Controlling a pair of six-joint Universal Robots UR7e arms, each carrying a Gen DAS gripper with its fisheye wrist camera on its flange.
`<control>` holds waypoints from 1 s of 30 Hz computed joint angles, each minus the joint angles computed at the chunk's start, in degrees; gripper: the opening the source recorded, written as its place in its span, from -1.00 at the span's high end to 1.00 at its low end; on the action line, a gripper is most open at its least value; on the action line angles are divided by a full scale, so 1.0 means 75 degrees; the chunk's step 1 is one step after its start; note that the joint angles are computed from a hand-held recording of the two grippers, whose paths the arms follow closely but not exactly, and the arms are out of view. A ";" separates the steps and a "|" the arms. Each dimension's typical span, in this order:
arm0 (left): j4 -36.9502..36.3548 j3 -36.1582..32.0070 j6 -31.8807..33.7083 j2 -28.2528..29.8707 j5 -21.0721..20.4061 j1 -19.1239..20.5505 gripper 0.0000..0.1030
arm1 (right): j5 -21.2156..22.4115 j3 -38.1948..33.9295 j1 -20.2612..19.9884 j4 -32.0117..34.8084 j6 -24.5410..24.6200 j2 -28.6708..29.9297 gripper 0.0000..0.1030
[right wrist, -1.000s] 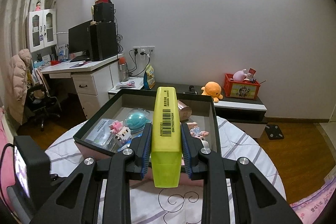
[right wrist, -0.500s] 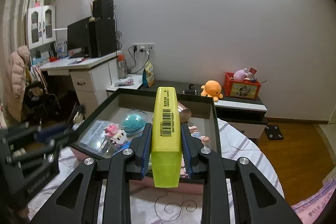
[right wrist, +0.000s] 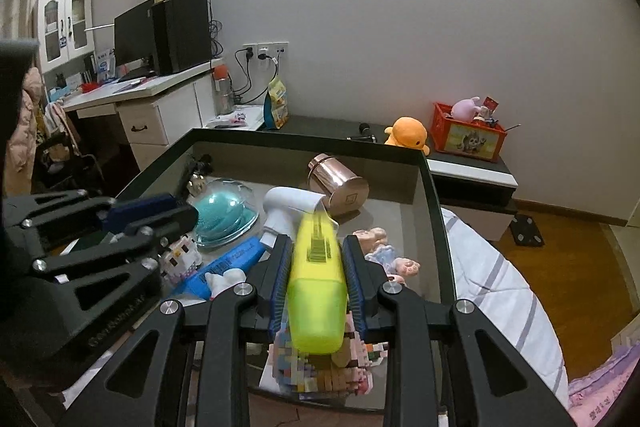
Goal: Organize rigid objects
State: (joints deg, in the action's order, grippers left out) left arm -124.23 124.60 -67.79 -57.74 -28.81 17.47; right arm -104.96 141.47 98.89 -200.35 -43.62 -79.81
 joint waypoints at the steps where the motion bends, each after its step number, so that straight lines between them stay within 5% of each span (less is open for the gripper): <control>1: 0.0178 -0.0023 -0.0151 0.0006 0.0090 -0.0061 0.11 | 0.0047 -0.0004 -0.0004 0.0015 0.0007 -0.0025 0.45; 5: 0.1919 -0.0089 -0.1811 -0.0305 0.0416 -0.0518 -0.55 | 0.0138 0.0176 0.0000 -0.0079 0.0190 -0.0396 -0.19; 8: 0.2859 -0.0028 -0.2810 -0.0680 0.0476 -0.1031 -0.74 | 0.0225 0.0369 0.0061 -0.0079 0.0414 -0.0955 -0.65; 13: 0.5662 -0.0541 -0.4921 -0.0797 0.0369 -0.2038 -0.97 | 0.0198 0.0794 0.0450 0.0157 0.0518 -0.2117 -0.71; 15: 0.6602 -0.0757 -0.5682 -0.0777 0.0170 -0.2411 -1.00 | 0.0088 0.0974 0.0691 0.0351 0.0564 -0.2642 -1.00; 22: 0.8356 -0.1228 -0.7077 -0.0687 -0.0579 -0.3983 -1.00 | -0.0283 0.1506 0.1653 0.1699 0.0774 -0.4889 -1.00; 30: 0.9572 -0.1845 -0.8040 -0.0374 -0.1243 -0.5368 -1.00 | -0.1902 0.1688 0.3806 0.3373 0.1661 -0.6868 -1.00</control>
State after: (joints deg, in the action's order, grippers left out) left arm -52.44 110.76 -128.09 -60.54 -38.14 -22.80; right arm -119.22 154.13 127.44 -175.05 -31.16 -131.31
